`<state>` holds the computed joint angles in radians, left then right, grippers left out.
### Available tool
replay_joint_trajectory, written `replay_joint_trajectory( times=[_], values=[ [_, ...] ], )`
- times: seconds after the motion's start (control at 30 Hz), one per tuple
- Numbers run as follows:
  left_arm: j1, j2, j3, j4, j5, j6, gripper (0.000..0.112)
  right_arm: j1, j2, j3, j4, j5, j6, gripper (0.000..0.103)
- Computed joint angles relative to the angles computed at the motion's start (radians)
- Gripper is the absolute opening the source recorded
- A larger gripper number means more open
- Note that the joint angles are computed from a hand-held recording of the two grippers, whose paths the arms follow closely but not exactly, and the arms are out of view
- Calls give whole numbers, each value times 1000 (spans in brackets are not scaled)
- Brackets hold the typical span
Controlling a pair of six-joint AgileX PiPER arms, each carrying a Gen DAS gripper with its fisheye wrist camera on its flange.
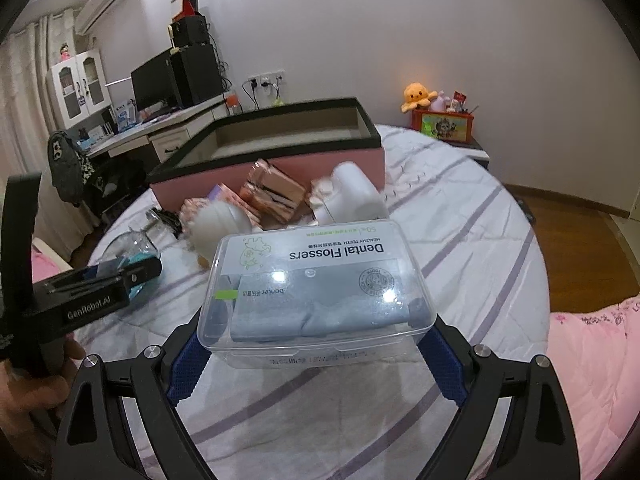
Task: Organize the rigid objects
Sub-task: 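Carry both held items into the pink box and open both grippers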
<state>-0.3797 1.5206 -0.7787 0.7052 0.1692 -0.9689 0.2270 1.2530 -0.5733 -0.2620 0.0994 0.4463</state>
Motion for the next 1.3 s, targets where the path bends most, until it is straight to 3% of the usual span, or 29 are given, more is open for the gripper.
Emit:
replay_joint_trajectory(
  times=[0.1, 0.2, 0.27, 0.33, 0.47, 0.63, 0.87, 1.03, 1.07, 1.13, 1.17, 1.3],
  values=[
    [7, -48, 9, -13, 6, 23, 56, 1, -10, -40, 120, 22, -138, 93],
    [22, -78, -17, -152, 12, 183, 56, 3, -2, -96, 172, 38, -218, 93],
    [31, -84, -57, -198, 26, 253, 56, -10, 22, -162, 333, 55, -404, 93],
    [53, -73, -112, -359, 36, 432, 56, -28, 65, -245, 419, 78, -516, 93],
    [98, -8, -277, -539, 71, 663, 56, -69, 203, -475, 569, 153, -712, 93],
    [158, 193, -584, -835, 213, 989, 56, -101, 458, -835, 594, 336, -743, 93],
    [167, 529, -1040, -817, 460, 967, 56, -129, 835, -1353, 542, 672, -633, 93],
    [163, 666, -1209, -792, 573, 933, 57, -136, 956, -1502, 528, 788, -605, 93],
    [162, 676, -1218, -784, 577, 925, 57, -137, 972, -1517, 531, 804, -606, 94],
    [162, 672, -1201, -767, 566, 905, 70, -141, 983, -1519, 542, 823, -618, 95],
    [159, 660, -1185, -751, 554, 888, 85, -142, 995, -1537, 539, 837, -612, 100],
    [157, 556, -1030, -670, 445, 807, 102, -157, 948, -1447, 578, 783, -620, 103]
  ],
)
